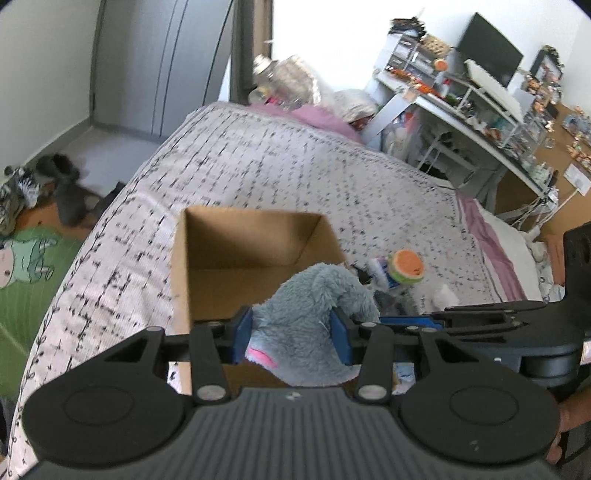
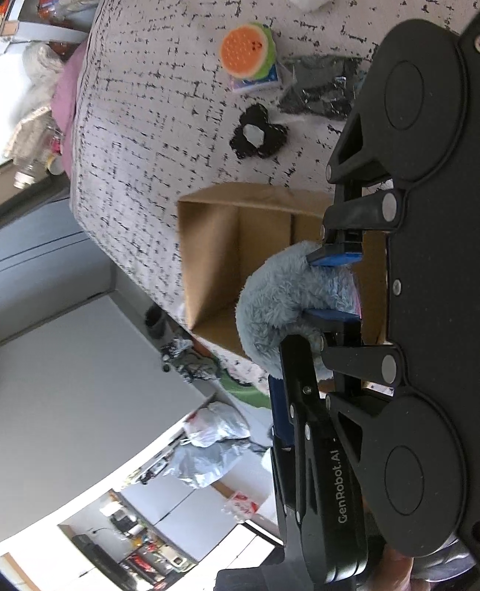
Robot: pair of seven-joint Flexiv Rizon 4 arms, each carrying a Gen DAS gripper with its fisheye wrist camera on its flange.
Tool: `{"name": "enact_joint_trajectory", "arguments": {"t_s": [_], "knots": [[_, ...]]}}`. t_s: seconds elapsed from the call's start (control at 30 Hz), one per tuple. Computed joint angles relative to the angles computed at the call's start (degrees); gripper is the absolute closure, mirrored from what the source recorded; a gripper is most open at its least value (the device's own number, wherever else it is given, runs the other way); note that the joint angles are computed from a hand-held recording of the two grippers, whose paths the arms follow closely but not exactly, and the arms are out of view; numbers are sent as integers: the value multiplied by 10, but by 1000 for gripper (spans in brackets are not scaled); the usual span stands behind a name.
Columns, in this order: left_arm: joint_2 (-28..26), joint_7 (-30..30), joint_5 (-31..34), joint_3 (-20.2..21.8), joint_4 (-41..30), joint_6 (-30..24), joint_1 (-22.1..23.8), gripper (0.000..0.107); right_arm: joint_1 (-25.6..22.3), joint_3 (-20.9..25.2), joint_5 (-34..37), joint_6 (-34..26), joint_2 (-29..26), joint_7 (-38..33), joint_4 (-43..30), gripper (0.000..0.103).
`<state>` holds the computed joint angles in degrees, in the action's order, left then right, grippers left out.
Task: Organize soft objects
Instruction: 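Carry the plush with the left tool over the cardboard box, then open the left tool to drop the plush into the box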
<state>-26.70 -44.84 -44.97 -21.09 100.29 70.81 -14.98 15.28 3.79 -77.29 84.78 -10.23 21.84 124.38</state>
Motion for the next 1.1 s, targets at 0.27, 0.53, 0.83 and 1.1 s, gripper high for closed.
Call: {"name": "enact_joint_trajectory", "arguments": {"t_s": [0.27, 0.53, 0.83, 1.1], "knots": [[-15, -66, 76, 42, -23, -39, -15, 64, 24, 9, 114, -8, -12, -91, 7, 76], [-8, -111, 136, 50, -30, -42, -16, 57, 40, -5, 114, -23, 26, -81, 34, 50], [18, -145, 161, 60, -25, -43, -32, 37, -26, 25, 7, -28, 92, 7, 77, 36], [38, -189, 218, 81, -17, -31, -57, 26, -65, 44, -48, -30, 139, 56, 113, 13]]}}
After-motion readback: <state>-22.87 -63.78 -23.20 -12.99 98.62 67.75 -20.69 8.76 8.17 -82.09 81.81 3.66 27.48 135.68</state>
